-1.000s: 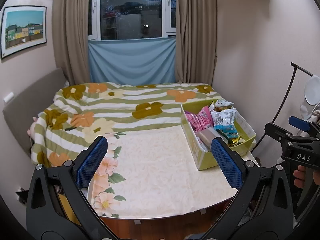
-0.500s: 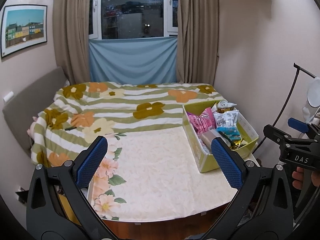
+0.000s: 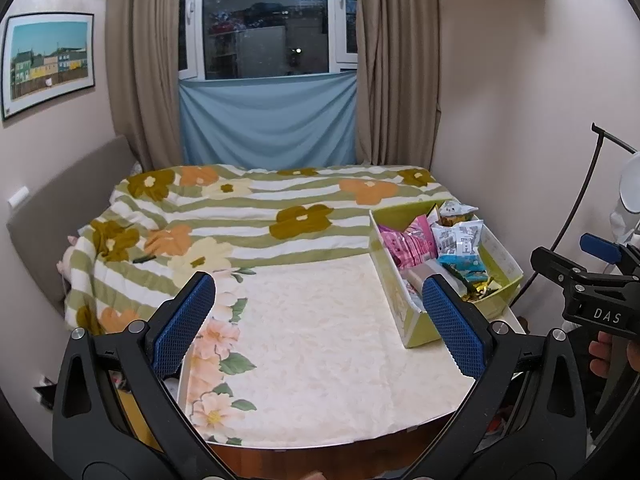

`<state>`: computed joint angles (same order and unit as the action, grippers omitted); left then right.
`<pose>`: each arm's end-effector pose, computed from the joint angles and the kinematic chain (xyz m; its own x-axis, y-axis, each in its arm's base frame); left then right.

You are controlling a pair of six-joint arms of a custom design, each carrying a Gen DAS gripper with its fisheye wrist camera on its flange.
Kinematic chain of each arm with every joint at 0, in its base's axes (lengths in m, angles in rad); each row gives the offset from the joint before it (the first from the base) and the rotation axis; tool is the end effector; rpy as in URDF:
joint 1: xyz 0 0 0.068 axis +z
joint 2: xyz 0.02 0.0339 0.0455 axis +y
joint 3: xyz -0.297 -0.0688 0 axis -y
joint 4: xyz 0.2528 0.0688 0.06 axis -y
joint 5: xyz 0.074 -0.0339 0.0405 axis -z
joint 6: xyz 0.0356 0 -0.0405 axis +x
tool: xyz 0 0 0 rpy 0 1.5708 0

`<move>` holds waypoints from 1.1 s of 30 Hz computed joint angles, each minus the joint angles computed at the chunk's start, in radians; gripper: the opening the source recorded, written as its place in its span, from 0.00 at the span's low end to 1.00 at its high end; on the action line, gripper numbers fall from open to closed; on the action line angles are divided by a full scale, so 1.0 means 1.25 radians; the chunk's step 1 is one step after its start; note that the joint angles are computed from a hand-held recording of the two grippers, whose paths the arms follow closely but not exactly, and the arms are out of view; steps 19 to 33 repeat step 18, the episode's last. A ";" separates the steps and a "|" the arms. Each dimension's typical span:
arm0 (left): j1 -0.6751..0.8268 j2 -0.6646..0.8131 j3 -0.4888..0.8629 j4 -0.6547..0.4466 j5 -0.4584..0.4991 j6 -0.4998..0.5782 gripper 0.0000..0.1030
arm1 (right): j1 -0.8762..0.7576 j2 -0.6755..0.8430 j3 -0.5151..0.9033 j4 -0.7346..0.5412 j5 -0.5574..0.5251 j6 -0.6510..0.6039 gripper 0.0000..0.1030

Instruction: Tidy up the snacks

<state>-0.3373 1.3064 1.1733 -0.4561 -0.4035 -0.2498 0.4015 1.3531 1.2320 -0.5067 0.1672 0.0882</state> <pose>0.2780 -0.0827 0.3668 -0.5072 -0.0631 -0.8595 -0.1332 0.9911 0.0059 0.2806 0.1127 0.3684 -0.5616 -0.1441 -0.8148 -0.2127 0.9768 -0.0261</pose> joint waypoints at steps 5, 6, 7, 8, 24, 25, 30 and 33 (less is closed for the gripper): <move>0.020 -0.010 -0.008 0.025 0.009 0.024 1.00 | -0.003 0.008 0.008 0.000 -0.003 -0.003 0.98; 0.011 -0.013 -0.010 0.028 0.001 0.022 1.00 | -0.004 0.008 0.009 -0.001 -0.004 -0.003 0.98; 0.013 -0.016 -0.014 0.034 0.003 0.026 1.00 | -0.002 0.003 0.004 -0.001 -0.002 -0.001 0.98; 0.014 -0.019 -0.015 0.038 0.005 0.028 1.00 | -0.003 0.006 0.007 0.000 -0.003 -0.002 0.98; 0.031 -0.018 -0.022 0.039 0.030 0.011 1.00 | -0.006 0.015 0.014 -0.001 -0.004 -0.004 0.98; 0.031 -0.018 -0.022 0.039 0.030 0.011 1.00 | -0.006 0.015 0.014 -0.001 -0.004 -0.004 0.98; 0.031 -0.018 -0.022 0.039 0.030 0.011 1.00 | -0.006 0.015 0.014 -0.001 -0.004 -0.004 0.98; 0.031 -0.018 -0.022 0.039 0.030 0.011 1.00 | -0.006 0.015 0.014 -0.001 -0.004 -0.004 0.98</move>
